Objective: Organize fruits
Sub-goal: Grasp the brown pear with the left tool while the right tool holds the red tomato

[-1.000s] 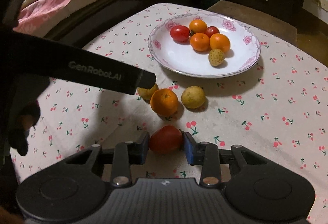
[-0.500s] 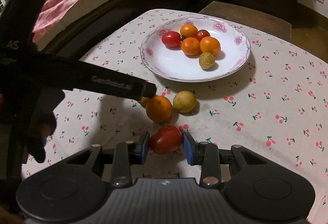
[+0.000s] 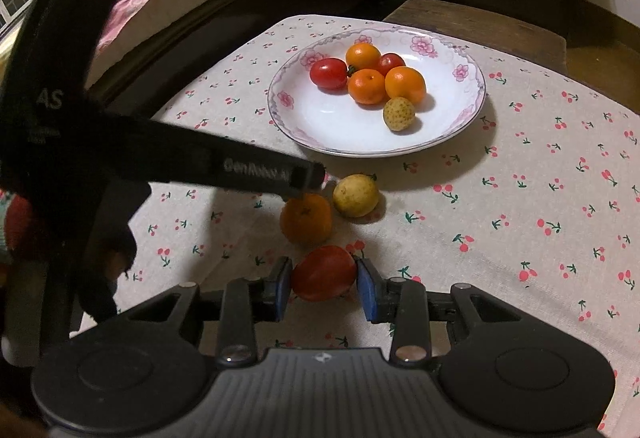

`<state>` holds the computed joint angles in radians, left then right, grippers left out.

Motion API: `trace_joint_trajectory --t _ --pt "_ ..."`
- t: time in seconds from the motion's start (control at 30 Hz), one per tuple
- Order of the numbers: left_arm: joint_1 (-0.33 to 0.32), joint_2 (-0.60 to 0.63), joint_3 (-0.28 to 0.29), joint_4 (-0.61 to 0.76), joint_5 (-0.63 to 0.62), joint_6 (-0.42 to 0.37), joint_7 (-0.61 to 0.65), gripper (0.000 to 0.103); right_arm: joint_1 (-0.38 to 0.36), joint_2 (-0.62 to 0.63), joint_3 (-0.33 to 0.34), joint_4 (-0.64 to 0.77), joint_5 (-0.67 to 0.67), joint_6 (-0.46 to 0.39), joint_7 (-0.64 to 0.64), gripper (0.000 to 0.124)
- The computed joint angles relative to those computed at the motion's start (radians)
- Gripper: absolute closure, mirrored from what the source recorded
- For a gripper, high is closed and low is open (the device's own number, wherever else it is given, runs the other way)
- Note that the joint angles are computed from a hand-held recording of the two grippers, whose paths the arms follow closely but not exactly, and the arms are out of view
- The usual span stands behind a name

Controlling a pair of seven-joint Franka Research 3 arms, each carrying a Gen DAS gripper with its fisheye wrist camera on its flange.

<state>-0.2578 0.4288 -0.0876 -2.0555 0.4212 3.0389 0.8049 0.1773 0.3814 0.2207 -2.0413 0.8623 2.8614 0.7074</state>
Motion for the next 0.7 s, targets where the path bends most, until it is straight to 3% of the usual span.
trace_joint_trajectory --t 0.23,0.7 --pt "-0.009 -0.015 0.001 -0.013 0.018 -0.007 0.006 0.065 0.001 -0.004 -0.003 -0.002 -0.001 0.009 0.005 0.085" --pt "-0.034 -0.113 0.027 -0.1 0.109 -0.034 -0.063 0.065 -0.004 -0.024 0.006 -0.017 0.032 0.031 -0.024 0.085"
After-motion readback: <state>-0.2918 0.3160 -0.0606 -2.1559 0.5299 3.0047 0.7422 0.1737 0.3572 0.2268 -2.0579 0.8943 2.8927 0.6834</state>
